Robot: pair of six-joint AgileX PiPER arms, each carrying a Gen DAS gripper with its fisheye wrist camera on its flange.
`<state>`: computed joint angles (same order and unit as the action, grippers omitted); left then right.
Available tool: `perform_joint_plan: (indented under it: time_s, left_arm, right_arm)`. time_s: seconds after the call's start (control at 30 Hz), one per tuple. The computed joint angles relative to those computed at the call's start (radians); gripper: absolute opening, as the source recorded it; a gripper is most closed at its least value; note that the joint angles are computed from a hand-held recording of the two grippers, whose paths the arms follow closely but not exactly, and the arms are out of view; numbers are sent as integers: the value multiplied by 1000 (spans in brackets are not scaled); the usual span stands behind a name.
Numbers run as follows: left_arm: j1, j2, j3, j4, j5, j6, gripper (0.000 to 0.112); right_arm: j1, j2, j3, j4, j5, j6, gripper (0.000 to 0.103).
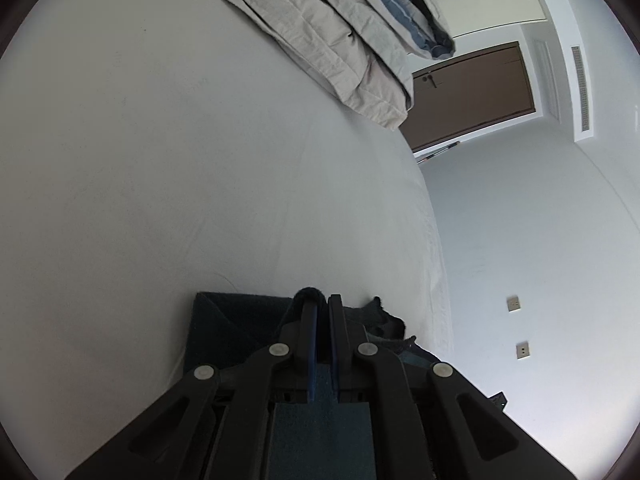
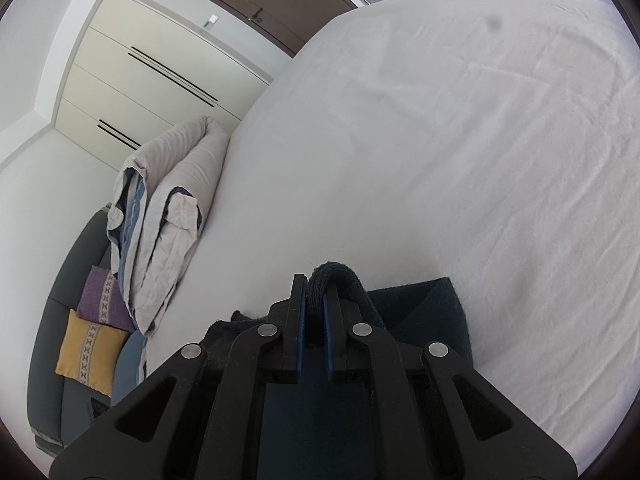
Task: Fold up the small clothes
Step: 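Lay the hem over the collar with both grippers and release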
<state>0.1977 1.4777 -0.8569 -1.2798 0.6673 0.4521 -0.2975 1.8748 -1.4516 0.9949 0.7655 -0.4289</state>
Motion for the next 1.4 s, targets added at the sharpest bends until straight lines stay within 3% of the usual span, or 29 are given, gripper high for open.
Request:
perform_joint_plan:
  time_s: [0.07, 0.1, 0.13, 0.2, 0.27, 0.4, 0.57, 0.7, 0.9, 1.03, 1.1, 1.27, 1.3, 1.37, 1.4]
  left_arm:
    - [-7, 68, -22, 0, 1, -10, 14]
    - [-6, 80, -19, -16, 10, 2, 26]
    - [-2, 75, -6, -41, 11, 28, 35]
    - [2, 35, 25, -57, 5, 45, 52]
    - [12, -24, 55, -56, 5, 40, 56]
    - [17, -183, 110, 42, -8, -39, 61]
    - [-69, -366, 175, 328, -40, -238, 61]
    - [-135, -493, 278, 471, -61, -386, 61]
    - [-305, -603, 377, 772, -118, -711, 61]
    - [-434, -650, 410, 989, -147, -941, 54]
    - [-470, -663, 411, 1060, -138, -1018, 49]
    - [-513, -685, 417, 1158, -113, -1113, 31]
    - [-525, -686, 419, 1179, -113, -1133, 26]
    - [-545, -691, 426, 1214, -113, -1168, 17]
    - [-557, -695, 427, 1231, -110, -1189, 15]
  right_arm:
    - [23, 57, -52, -87, -3, 82, 12]
    - [30, 81, -68, -101, -12, 96, 24]
    - [30, 94, -73, -75, -14, 75, 29]
    - [20, 93, -56, 25, 1, -19, 57]
    - [26, 39, -13, -4, -11, -22, 65]
    - [28, -88, 79, -127, -11, 20, 65]
    - [-45, -347, 320, -152, -1, -104, 65]
    - [-67, -529, 484, -219, 27, -136, 65]
    - [-107, -699, 679, -298, 11, -207, 65]
    - [-119, -756, 760, -356, -20, -208, 64]
    - [-145, -786, 781, -355, -13, -231, 54]
    - [-212, -863, 806, -351, 27, -235, 41]
    - [-200, -870, 810, -379, 23, -216, 33]
    - [-139, -871, 817, -475, -14, -147, 27]
    - [-130, -876, 825, -494, -27, -141, 16]
